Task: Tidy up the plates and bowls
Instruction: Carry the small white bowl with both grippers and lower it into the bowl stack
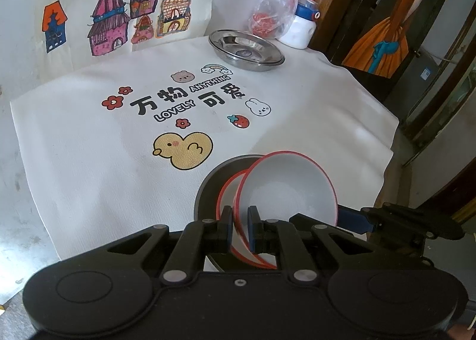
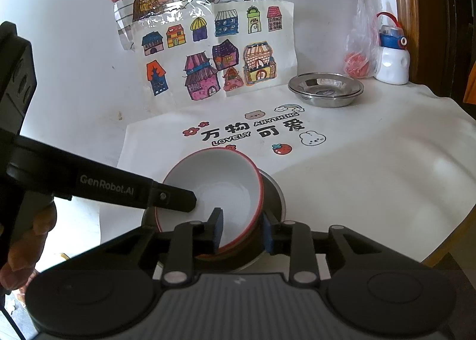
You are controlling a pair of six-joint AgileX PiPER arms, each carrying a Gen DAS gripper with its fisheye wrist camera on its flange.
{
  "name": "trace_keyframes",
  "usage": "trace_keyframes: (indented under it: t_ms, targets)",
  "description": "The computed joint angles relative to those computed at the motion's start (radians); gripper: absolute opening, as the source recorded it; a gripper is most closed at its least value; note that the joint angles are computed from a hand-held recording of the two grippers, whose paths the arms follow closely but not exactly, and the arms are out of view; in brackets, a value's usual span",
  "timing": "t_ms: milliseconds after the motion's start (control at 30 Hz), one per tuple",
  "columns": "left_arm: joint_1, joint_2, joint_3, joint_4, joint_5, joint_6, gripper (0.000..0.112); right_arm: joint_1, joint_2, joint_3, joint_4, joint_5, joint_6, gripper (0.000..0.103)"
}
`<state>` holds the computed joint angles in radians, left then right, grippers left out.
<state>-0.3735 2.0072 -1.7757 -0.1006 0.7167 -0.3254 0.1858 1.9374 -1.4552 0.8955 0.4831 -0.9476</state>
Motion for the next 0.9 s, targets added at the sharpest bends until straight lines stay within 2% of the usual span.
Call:
trace_keyframes:
  t_ms: [733, 900]
  targets:
    - [0.007, -0.019, 0.028, -0.015, -0.028, 0.008, 0.014, -0.013, -0.018, 0.026, 0.088, 0.004, -0.078, 0.036]
    - [-0.005, -0.033, 0.037, 0.056, -0.036, -0.033, 0.022, -0.015, -0.018, 0.028, 0.103, 0.011, -0.098, 0.036]
